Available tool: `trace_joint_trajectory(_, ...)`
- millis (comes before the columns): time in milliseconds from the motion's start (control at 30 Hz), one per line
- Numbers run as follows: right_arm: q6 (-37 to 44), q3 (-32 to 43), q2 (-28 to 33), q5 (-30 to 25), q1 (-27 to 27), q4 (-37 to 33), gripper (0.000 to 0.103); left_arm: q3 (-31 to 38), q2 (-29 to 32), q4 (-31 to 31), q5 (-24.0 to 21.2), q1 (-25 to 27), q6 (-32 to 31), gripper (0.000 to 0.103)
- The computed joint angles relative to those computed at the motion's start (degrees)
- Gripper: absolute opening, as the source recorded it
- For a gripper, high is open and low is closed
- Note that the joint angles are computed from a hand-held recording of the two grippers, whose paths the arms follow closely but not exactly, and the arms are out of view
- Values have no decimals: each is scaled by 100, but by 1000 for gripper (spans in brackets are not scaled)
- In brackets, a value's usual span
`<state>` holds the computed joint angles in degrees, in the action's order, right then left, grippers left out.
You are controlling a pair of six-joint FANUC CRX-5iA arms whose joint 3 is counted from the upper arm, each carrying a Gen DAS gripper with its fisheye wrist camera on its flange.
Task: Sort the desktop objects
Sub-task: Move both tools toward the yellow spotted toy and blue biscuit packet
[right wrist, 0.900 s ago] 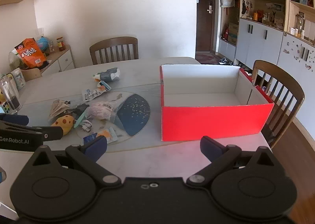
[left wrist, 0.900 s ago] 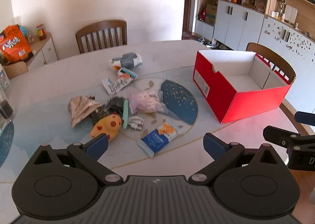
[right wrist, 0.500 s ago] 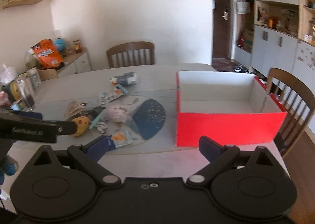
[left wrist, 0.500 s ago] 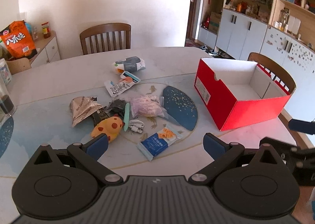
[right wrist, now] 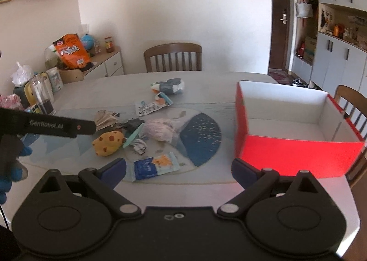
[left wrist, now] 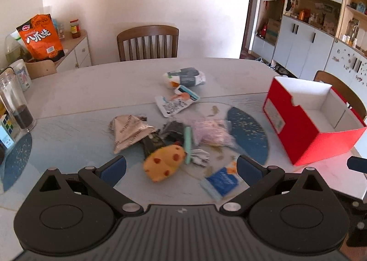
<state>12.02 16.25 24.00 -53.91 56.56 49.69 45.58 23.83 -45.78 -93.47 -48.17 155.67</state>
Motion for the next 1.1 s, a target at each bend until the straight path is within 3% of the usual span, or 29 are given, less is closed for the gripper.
trace_joint_trajectory(267, 594, 939, 749, -155, -108, -426, 99, -792, -385, 428, 553, 414, -304, 102)
trace_joint_trajectory(733, 1772, 2624, 1992, -680, -308, -1182, 99, -2014, -830, 1066, 1902, 1016, -695, 102)
trace_joint_trajectory(1100, 2074, 3381, 2530, -918, -512, -1564, 99, -2414, -900, 1396, 2385, 1311, -1003, 102)
